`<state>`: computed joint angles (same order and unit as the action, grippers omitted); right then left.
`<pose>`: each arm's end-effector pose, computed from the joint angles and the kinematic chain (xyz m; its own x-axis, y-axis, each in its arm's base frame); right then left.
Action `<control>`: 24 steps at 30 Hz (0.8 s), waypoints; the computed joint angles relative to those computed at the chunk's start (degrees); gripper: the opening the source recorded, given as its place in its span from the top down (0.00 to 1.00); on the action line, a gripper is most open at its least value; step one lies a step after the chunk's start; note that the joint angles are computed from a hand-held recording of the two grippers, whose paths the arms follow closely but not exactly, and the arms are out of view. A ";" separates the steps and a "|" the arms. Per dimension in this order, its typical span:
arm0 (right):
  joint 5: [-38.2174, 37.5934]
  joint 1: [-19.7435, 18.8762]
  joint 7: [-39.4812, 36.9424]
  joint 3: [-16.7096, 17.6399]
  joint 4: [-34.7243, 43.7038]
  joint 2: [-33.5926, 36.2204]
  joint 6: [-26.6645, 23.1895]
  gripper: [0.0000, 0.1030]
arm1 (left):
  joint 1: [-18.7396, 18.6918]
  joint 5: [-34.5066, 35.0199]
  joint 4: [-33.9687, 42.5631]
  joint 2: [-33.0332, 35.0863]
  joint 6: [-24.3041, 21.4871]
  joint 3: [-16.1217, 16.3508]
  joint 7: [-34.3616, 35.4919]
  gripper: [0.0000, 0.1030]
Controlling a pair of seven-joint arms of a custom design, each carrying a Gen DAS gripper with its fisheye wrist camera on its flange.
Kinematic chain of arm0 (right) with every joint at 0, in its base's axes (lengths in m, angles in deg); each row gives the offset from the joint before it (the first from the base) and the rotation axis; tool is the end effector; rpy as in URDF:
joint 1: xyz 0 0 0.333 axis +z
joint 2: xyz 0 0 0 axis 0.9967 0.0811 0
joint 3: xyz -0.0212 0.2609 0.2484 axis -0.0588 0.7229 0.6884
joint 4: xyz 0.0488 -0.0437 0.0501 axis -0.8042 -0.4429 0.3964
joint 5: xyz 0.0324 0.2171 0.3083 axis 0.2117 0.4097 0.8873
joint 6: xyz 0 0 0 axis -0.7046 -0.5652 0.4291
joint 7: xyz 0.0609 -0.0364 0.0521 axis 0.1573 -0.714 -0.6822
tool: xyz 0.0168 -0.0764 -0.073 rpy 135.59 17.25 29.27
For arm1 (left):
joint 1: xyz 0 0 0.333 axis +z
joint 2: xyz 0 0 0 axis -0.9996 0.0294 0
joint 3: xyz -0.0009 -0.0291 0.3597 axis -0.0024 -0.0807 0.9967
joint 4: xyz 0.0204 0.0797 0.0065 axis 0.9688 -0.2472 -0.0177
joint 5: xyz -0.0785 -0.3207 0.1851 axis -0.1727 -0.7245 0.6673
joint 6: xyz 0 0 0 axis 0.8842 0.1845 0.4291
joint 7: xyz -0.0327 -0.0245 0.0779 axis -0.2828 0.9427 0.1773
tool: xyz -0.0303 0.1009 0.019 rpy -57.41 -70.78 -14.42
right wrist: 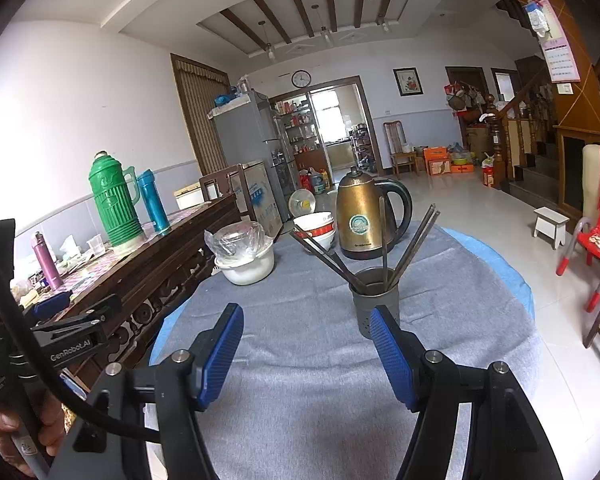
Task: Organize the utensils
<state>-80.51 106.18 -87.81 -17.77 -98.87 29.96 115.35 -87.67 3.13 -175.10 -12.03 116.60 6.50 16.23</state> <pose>0.3772 0.3100 0.6135 -0.1477 -0.9628 -0.2263 -0.3789 0.2665 -0.8863 0.4672 -0.1030 0.6275 -0.1134 -0.9777 -0.1767 -0.4589 0.2093 -0.8635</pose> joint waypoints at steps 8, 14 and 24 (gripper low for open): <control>0.01 0.02 -0.07 0.01 0.00 0.01 -0.04 0.33 | 0.35 0.14 -0.49 -0.59 0.32 -0.15 -0.38 0.09; -0.21 0.01 0.24 0.04 -0.03 -0.02 -0.03 0.33 | 0.46 0.17 -0.61 -0.79 0.39 -0.09 -0.48 0.09; -0.11 -0.14 -0.05 0.01 -0.03 -0.11 -0.20 0.33 | -0.59 -1.50 -1.12 -1.21 0.30 0.96 1.20 0.09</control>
